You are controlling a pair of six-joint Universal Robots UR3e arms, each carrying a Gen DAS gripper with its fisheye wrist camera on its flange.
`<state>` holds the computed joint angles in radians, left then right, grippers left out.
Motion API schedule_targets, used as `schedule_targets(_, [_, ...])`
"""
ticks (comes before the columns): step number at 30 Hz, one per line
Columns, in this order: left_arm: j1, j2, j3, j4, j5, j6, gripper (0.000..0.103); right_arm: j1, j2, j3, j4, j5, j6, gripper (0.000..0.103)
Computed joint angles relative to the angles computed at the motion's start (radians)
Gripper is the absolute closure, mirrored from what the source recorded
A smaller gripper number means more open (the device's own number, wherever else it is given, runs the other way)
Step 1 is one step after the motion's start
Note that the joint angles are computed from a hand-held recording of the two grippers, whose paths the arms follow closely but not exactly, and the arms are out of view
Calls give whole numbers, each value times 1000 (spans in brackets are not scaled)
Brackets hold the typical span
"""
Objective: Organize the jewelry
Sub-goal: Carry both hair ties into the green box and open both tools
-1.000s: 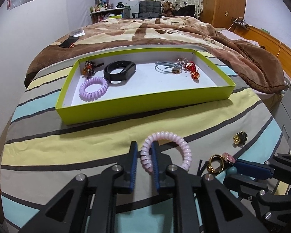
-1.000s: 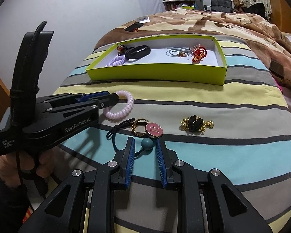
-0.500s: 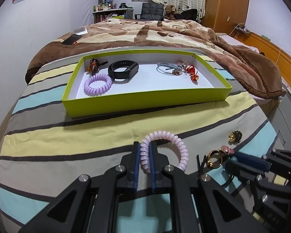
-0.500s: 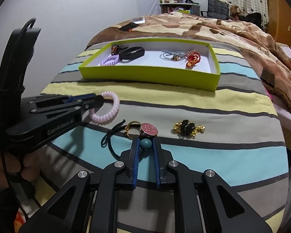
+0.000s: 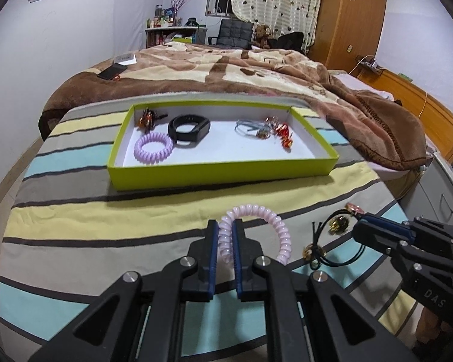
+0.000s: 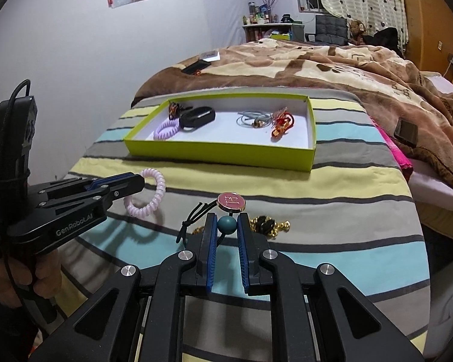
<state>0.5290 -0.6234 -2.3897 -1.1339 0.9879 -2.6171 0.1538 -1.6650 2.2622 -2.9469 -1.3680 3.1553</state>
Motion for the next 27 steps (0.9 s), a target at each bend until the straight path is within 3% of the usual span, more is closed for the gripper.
schedule_targets(5, [5,8,32,-16,-26,-4,93,-18,0,-16,-6,25,0,90])
schedule_targets(11, [-35,-55,47,72,-10,-59,93,-39,25,-57,-9,42,-4,90])
schedule_targets(27, [-215,-470,144,528,157,-241,93,-72,213,-287,4,65,-7,89])
